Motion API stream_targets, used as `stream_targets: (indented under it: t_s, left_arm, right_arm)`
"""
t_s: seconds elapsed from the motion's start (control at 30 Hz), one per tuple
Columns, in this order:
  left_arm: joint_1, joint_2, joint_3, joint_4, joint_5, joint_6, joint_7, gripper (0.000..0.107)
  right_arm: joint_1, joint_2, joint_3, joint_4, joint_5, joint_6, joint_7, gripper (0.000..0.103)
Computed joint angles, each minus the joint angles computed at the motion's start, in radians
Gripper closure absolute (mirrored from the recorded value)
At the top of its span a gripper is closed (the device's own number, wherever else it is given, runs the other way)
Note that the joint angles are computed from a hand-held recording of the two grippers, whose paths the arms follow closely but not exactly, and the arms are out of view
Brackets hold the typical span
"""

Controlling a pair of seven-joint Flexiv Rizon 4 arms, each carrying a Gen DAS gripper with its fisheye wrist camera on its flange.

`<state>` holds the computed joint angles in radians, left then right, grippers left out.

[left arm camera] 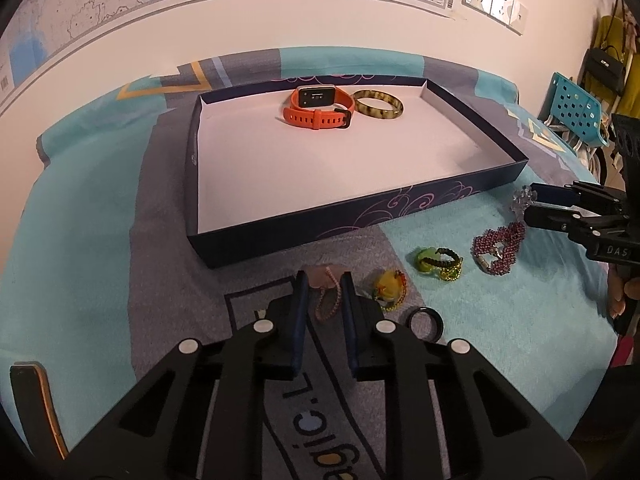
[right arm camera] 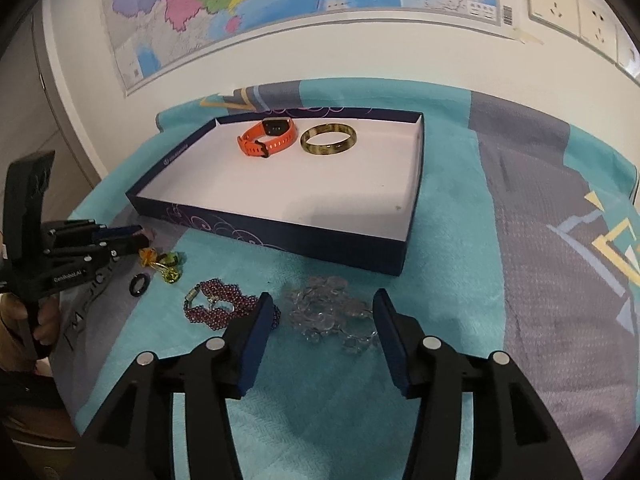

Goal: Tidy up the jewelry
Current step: 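Close the left tool on the pink charm keychain while the right tool grasps the clear crystal bracelet, then carry the pink charm into the box with the left tool while the right tool carries the crystal bracelet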

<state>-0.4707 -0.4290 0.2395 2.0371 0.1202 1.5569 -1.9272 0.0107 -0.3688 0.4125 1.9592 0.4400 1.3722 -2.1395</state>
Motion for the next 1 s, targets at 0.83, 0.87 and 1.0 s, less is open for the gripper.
stream_targets:
  t_s: [0.83, 0.87, 1.0]
  left_arm:
    - [-0.032, 0.031, 0.026, 0.042, -0.042, 0.084, 0.011, 0.09]
    - [-0.028, 0.035, 0.019, 0.046, -0.048, 0.09, 0.017, 0.09]
    - [-0.022, 0.047, 0.006, 0.059, -0.074, 0.113, 0.042, 0.09]
  right_arm:
    - [-0.088, 0.061, 0.059, -0.073, 0.248, -0.103, -0.204, 0.096]
    - [-0.082, 0.067, 0.052, -0.076, 0.263, -0.108, -0.215, 0.096]
    - [-0.058, 0.093, 0.023, -0.094, 0.318, -0.138, -0.262, 0.096]
